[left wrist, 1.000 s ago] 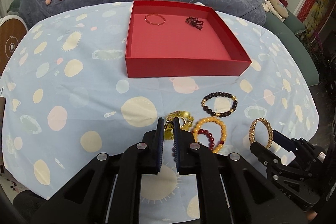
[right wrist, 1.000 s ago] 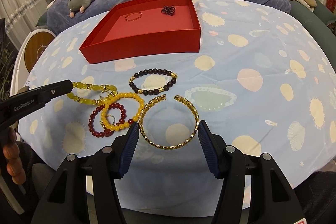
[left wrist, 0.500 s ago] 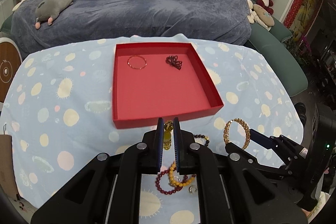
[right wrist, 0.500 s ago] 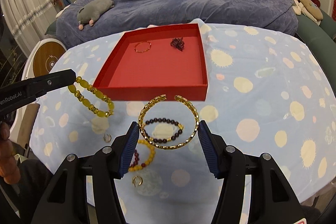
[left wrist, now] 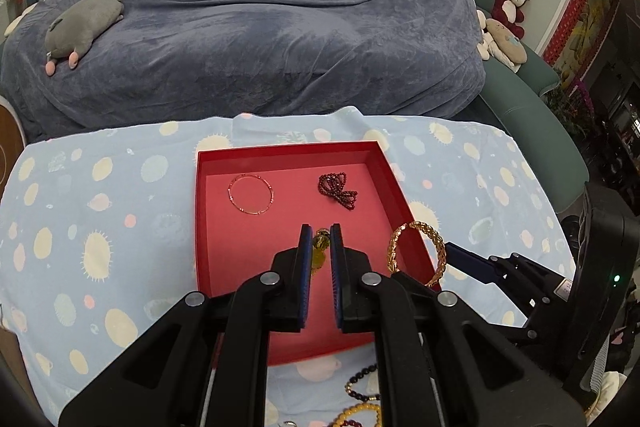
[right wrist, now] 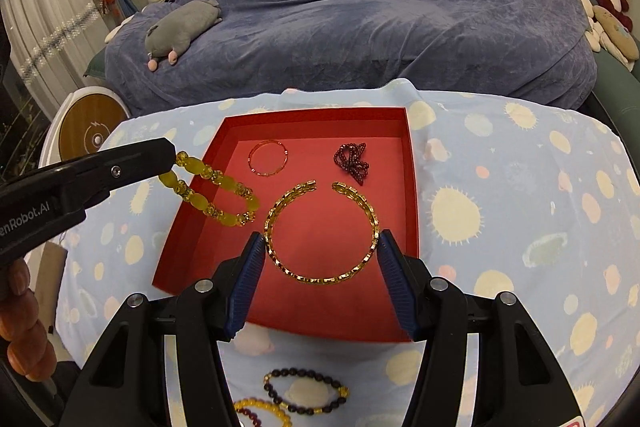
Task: Organize jewelry
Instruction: 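Carry both bracelets into the red box and open both tools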
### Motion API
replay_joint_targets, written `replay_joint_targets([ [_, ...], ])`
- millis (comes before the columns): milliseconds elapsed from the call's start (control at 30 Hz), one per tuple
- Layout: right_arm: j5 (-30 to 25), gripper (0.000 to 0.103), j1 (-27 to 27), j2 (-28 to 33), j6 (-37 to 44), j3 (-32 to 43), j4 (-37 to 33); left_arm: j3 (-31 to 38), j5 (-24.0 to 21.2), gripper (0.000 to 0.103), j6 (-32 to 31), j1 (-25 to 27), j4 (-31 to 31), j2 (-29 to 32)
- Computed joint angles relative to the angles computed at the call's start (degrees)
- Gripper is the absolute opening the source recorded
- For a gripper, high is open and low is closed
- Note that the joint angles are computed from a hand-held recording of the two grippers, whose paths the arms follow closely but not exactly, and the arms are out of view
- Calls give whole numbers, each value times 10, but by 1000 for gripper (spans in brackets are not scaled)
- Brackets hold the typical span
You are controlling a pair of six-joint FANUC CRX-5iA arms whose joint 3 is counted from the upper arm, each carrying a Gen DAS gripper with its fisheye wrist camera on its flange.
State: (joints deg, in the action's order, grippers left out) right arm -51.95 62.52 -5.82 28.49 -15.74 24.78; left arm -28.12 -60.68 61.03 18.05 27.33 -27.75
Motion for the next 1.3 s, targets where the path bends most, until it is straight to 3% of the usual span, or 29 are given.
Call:
replay_joint_targets([
  [300,16,56,-46,91,73,55,-39,17,53,9,33,-24,-51,92],
  [767,14,57,-66,138,99,84,-57,19,84,10,58,-26,-84,136],
  [867,12,60,-63,136,88,79,-42,13,93,29,69,-24,-91,129],
  [900,12,62,-62,134,83,76,-37,11,98,42,75,-24,-97,124],
  [933,13,63,-61,131,78,72,-34,3,106,45,69,-21,-91,115],
  [1300,4,63,-47,79,42,41,-19,-10,83,45,61,-5,-92,61],
])
